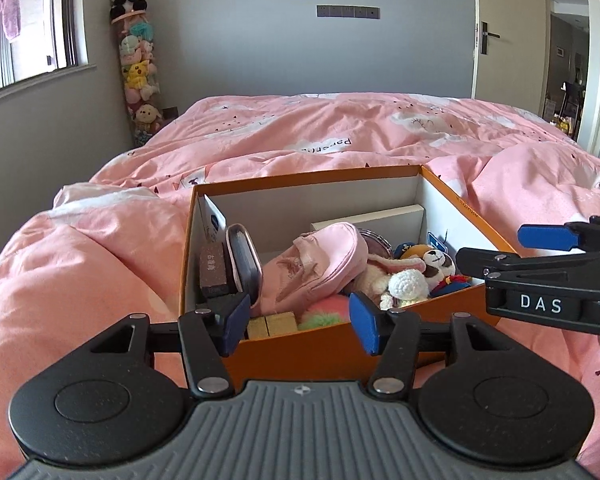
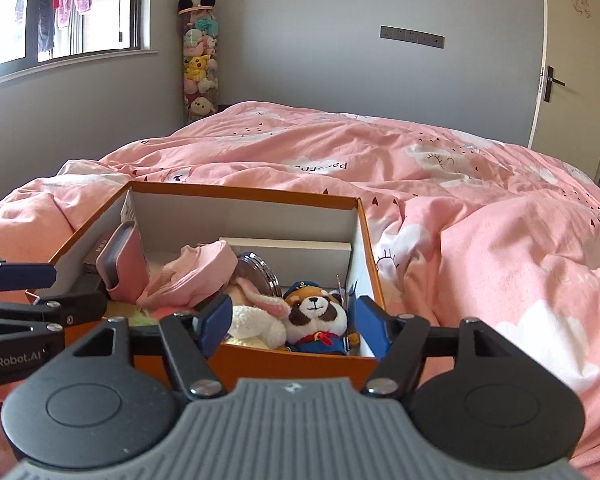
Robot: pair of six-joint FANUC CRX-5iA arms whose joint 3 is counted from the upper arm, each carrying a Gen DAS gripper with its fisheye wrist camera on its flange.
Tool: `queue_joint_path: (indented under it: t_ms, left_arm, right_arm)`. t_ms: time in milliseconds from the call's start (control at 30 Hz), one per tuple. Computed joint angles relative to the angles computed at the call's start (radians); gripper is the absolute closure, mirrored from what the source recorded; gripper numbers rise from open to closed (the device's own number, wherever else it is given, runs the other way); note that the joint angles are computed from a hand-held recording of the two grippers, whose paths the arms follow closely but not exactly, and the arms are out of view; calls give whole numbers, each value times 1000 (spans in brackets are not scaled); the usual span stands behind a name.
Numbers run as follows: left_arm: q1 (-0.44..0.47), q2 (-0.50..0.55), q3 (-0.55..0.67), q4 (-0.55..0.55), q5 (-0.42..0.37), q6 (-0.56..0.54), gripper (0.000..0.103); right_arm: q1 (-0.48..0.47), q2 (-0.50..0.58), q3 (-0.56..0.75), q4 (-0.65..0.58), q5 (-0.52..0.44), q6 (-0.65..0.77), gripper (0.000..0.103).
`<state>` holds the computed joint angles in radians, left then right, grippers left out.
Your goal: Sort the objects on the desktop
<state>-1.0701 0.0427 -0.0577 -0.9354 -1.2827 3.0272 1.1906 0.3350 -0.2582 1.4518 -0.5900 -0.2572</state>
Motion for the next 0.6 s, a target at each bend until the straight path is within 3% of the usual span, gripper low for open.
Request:
queue_joint_path:
  t_ms: [300,600]
  left_arm:
    - [2,15,-16,-19,8,83,30]
    - [11,24,-18,-49,32,108,28]
  right_arm:
    - [-6,21,-1,8,13,-33,22]
    - [-17,46,13,68,11,-69,22]
